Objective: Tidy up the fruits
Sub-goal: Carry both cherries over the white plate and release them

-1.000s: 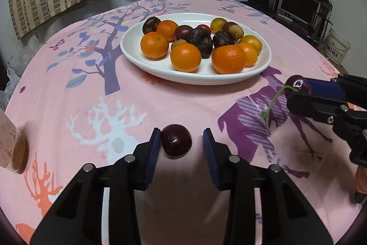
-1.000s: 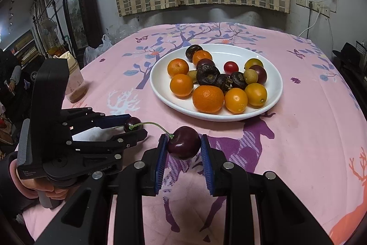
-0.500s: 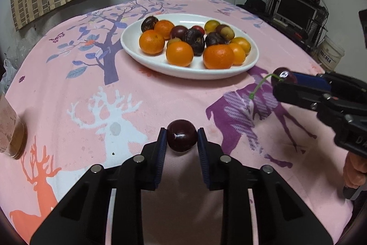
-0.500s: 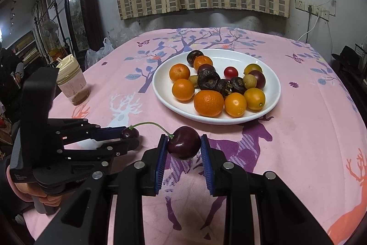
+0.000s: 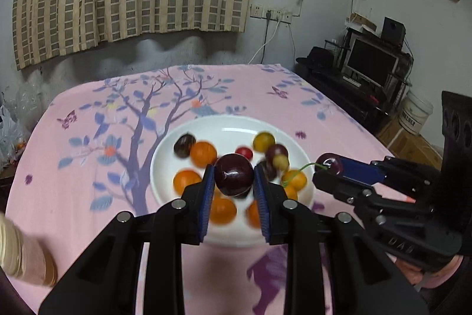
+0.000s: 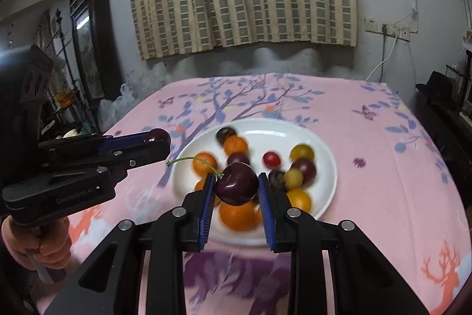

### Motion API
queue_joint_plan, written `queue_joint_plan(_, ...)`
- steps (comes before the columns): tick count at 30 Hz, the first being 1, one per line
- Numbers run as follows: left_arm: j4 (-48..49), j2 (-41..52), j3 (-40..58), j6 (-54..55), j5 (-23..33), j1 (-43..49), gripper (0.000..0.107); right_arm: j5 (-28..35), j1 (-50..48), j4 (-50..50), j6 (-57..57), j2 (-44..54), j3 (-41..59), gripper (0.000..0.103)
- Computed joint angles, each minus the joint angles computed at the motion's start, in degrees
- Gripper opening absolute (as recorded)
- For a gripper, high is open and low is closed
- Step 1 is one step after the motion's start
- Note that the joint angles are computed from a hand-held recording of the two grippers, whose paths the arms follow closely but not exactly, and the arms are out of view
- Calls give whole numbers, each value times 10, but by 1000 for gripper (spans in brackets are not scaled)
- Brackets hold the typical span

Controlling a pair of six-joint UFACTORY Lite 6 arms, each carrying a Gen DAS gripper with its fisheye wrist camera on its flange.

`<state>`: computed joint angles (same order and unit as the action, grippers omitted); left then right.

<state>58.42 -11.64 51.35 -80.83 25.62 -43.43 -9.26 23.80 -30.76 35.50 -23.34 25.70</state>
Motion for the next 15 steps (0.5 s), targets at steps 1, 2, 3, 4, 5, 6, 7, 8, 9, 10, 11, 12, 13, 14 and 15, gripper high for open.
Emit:
queue_joint_plan(1, -1, 35, 31, 9, -11, 18, 26, -10, -10, -4, 1, 29, 19, 29)
queue_joint_plan(2, -8, 69, 59, 23, -24, 35, 26, -21, -24, -32, 24, 63, 42, 29)
queue_joint_plan(3, -15, 94, 78, 34, -31, 47, 26, -35, -38, -51, 38, 103, 66, 29)
queue_joint_plan(4, -17, 129, 105, 42, -39, 61, 26, -44, -47, -59, 42, 138, 89, 29)
queue_joint_plan(5, -15, 154, 122, 45, -44, 71, 26, -50, -53, -54, 32, 169, 109, 29)
queue_joint_plan(6, -16, 178, 137, 48, -51, 81, 26, -56, -58, -48, 22, 205, 131, 29)
queue_joint_plan(7, -26, 208, 155, 61, -62, 94, 26, -62, -63, -49, 21, 237, 150, 29)
queue_joint_plan(8, -34, 228, 168, 71, -68, 103, 26, -64, -65, -47, 17, 258, 163, 29)
queue_joint_plan(9, -35, 248, 181, 75, -69, 110, 27, -66, -66, -38, 6, 277, 175, 30)
queue_joint_plan(10, -27, 265, 192, 71, -63, 112, 27, -67, -66, -20, -13, 294, 185, 30)
queue_joint_plan(11, -18, 278, 201, 64, -44, 111, 45, -64, -65, -14, -19, 302, 191, 42)
queue_joint_plan(12, 0, 283, 202, 42, -18, 105, 76, -55, -65, -18, -13, 308, 195, 56)
queue_joint_plan(13, 35, 277, 192, -4, 13, 96, 87, -50, -64, -9, -20, 302, 189, 82)
queue_joint_plan(14, 75, 259, 170, -52, 36, 86, 91, -44, -62, 0, -30, 289, 178, 86)
queue_joint_plan(15, 98, 231, 139, -77, 44, 77, 92, -38, -60, 5, -36, 274, 167, 86)
